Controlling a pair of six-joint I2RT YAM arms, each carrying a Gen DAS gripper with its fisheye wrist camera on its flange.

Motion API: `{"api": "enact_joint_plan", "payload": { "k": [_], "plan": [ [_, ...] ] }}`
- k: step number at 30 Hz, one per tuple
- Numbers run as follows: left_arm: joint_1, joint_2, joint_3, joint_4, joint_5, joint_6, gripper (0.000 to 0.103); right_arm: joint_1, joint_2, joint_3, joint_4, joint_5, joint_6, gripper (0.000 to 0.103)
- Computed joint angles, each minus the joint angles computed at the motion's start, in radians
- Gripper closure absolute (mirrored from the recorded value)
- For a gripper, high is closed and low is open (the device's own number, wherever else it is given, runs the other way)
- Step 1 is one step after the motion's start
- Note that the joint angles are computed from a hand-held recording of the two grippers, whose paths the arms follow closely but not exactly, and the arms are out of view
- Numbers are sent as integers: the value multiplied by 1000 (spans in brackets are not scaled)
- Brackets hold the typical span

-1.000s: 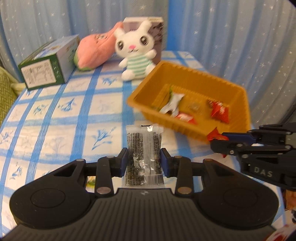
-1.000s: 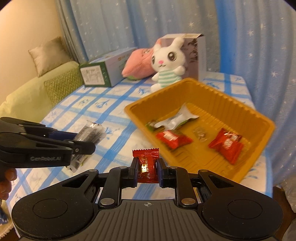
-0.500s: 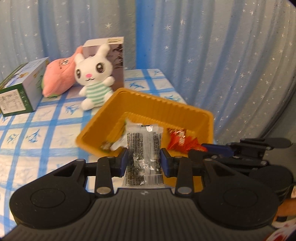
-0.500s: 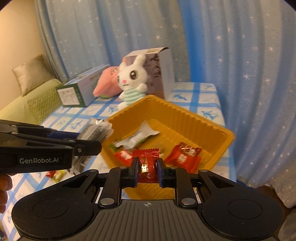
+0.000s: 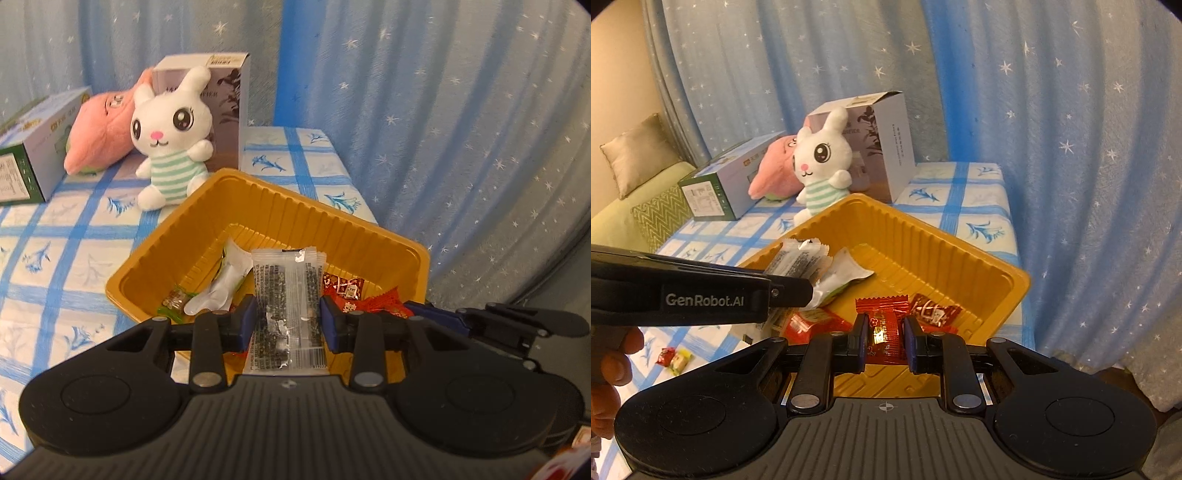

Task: Organize snacks
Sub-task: 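Carry the seaweed packet and red candy over the tray and open the left tool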

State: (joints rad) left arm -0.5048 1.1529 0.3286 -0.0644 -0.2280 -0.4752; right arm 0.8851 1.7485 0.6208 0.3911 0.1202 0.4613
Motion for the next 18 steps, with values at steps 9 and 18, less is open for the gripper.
{"api": "enact_joint_plan", "payload": {
  "k": [9,18],
  "plan": [
    [34,189,39,97,31,-32,69,-46,50,29,8,-39,-26,82],
    [58,324,68,145,94,-42,70,-69,79,37,13,-59,-31,82]
  ]
}}
